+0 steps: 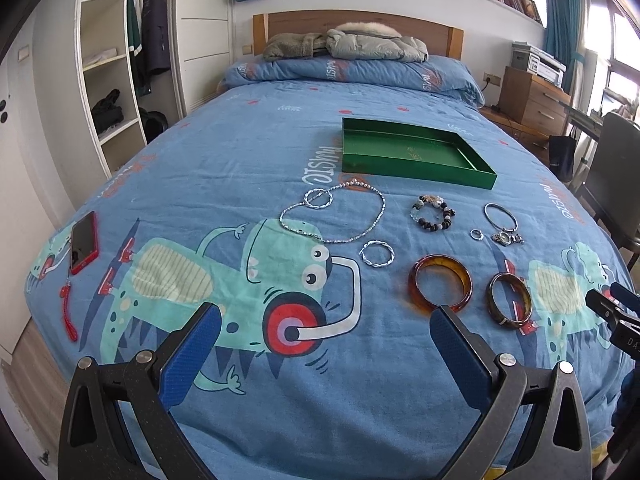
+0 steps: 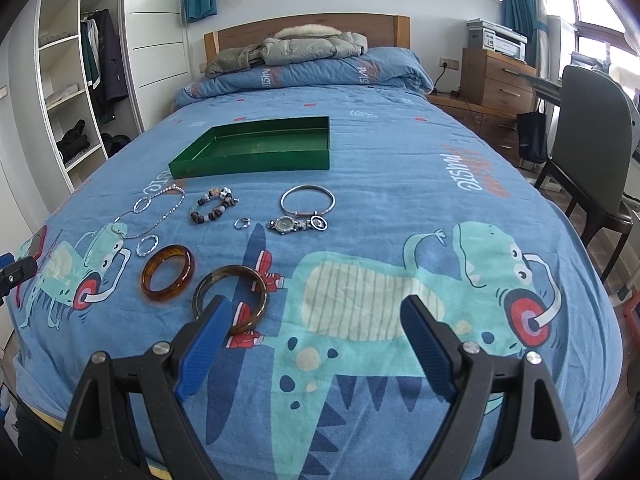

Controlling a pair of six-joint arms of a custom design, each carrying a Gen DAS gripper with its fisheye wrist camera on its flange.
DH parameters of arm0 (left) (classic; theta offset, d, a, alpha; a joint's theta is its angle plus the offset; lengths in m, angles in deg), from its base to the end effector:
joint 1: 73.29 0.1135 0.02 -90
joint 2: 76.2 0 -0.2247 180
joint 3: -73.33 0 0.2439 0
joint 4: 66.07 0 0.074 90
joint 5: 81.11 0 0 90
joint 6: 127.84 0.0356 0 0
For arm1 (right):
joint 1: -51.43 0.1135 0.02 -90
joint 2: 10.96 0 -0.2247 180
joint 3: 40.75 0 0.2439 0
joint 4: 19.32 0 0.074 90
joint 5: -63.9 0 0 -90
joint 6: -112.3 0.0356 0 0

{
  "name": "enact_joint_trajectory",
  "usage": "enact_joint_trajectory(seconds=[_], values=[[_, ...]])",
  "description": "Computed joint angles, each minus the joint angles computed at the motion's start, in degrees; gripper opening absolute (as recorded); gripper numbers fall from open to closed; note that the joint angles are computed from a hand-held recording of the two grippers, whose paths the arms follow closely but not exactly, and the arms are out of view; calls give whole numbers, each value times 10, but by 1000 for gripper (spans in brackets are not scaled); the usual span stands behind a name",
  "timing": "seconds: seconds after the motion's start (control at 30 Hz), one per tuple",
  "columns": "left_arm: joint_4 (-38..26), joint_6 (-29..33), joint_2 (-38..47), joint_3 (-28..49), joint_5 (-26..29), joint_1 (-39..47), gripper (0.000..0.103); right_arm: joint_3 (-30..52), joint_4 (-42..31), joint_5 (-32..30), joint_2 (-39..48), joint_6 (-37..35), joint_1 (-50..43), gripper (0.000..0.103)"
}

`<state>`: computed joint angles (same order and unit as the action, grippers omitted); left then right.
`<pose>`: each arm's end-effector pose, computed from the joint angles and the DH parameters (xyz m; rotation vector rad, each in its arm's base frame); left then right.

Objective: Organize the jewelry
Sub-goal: 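Grasp the amber bangle with the left tool while the right tool grasps the dark tortoiseshell bangle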

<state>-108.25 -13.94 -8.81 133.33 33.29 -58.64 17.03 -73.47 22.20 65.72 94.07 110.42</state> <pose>0.2403 0.0476 0.2086 0.3740 2.3148 -0.1929 0.1400 0.1813 0.1597 0.4012 2.2273 -0.1159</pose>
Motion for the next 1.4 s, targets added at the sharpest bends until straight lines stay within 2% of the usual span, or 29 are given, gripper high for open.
enact_joint_trajectory(seconds=[0.07, 0.3, 0.47, 0.67, 0.73, 0.87, 0.93, 1.0, 1.03, 1.07, 1.23, 1.33, 1.4], values=[[7, -1, 18, 3, 1, -4, 101, -12, 28, -12, -1, -18, -11, 85], [9, 2, 109, 36, -5, -57, 79, -51, 159, -82, 17, -108, -69, 81], [33, -16, 178, 59, -24, -125, 71, -49, 253, -148, 65, -189, -124, 54], [38, -50, 290, 129, -42, -181, 51, -28, 330, -227, 132, -262, -188, 38], [31, -55, 325, 151, -46, -195, 43, -12, 342, -245, 162, -282, -200, 36], [54, -58, 338, 148, -69, -220, 37, 17, 348, -247, 204, -320, -208, 30], [60, -58, 338, 147, -78, -231, 28, 32, 339, -240, 219, -338, -209, 27], [64, -54, 337, 146, -76, -239, 11, 49, 329, -226, 234, -358, -203, 22], [67, -53, 336, 146, -80, -242, 10, 53, 326, -219, 238, -366, -200, 14], [73, -51, 330, 140, -87, -245, 10, 56, 325, -213, 240, -369, -197, 11], [76, -48, 296, 129, -85, -234, 9, 27, 336, -197, 203, -362, -189, 9], [69, -59, 296, 171, -77, -231, 9, 11, 326, -169, 151, -370, -192, 8], [59, -69, 324, 235, -77, -236, 9, 15, 322, -164, 120, -399, -217, 8]])
